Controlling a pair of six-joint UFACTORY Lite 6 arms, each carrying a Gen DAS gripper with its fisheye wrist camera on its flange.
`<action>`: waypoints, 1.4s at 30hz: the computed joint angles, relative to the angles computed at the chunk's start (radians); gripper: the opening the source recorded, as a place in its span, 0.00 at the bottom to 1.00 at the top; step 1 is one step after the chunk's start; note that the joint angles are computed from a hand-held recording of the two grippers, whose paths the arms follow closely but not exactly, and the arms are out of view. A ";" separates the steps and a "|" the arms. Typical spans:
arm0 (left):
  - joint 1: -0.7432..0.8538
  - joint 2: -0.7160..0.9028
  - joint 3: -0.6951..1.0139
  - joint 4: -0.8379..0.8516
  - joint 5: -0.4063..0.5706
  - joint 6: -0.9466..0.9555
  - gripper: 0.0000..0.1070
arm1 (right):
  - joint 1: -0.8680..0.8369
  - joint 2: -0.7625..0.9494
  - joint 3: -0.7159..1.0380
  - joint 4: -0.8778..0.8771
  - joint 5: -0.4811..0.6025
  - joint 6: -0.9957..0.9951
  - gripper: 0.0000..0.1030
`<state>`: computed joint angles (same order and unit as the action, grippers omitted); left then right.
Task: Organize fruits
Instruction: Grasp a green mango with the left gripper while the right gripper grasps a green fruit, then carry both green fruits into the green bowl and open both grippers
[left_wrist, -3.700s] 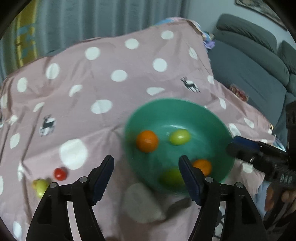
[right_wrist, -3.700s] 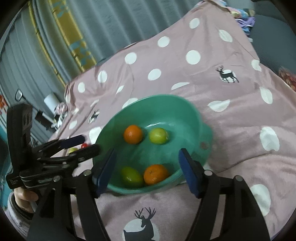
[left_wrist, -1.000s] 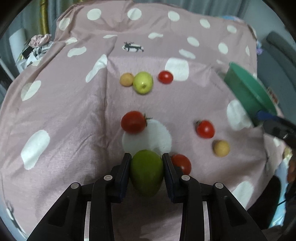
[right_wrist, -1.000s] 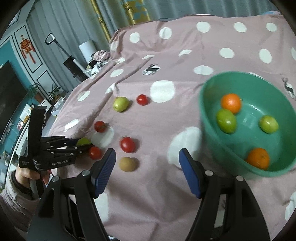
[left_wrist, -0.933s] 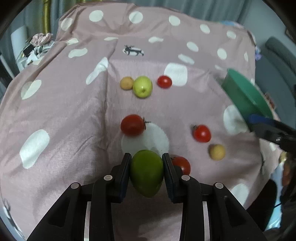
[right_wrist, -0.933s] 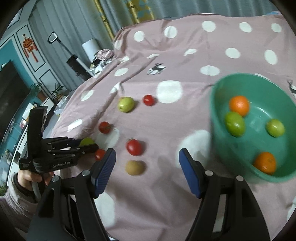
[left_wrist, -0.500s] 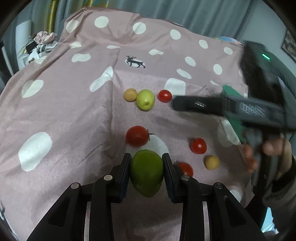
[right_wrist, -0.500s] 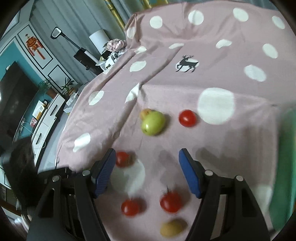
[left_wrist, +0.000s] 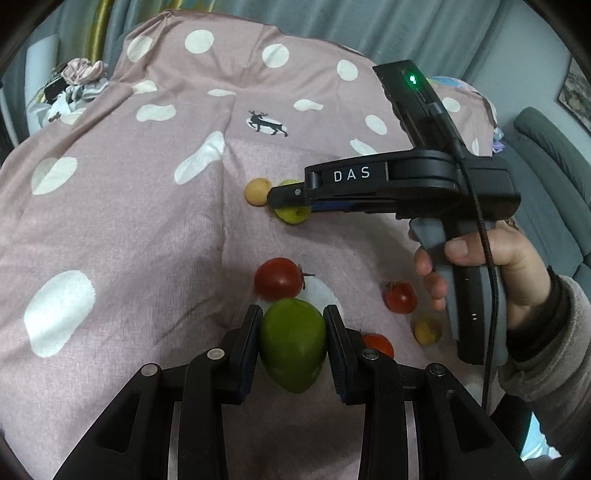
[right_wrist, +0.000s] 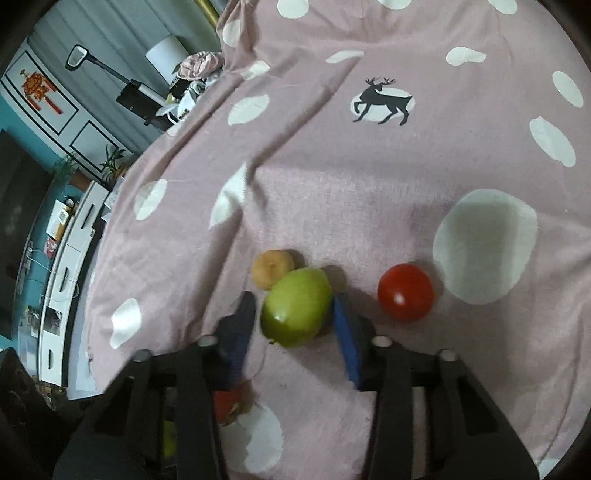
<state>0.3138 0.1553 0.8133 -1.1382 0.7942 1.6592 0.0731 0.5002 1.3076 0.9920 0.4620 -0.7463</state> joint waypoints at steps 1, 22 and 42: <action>0.002 -0.001 0.000 0.001 0.001 0.000 0.32 | -0.009 0.002 -0.005 0.043 0.005 -0.040 0.37; -0.057 -0.217 -0.091 0.047 -0.024 -0.102 0.32 | -0.219 -0.740 -0.721 0.218 0.157 -0.358 0.37; -0.468 -0.403 -0.067 0.127 -0.179 -0.398 0.32 | -0.797 -1.092 -0.851 0.107 0.547 -0.499 0.37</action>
<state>-0.1544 -0.2474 0.7464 -1.0111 0.6148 1.2611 -0.7240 -0.5920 0.4565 1.0994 1.0085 -1.2450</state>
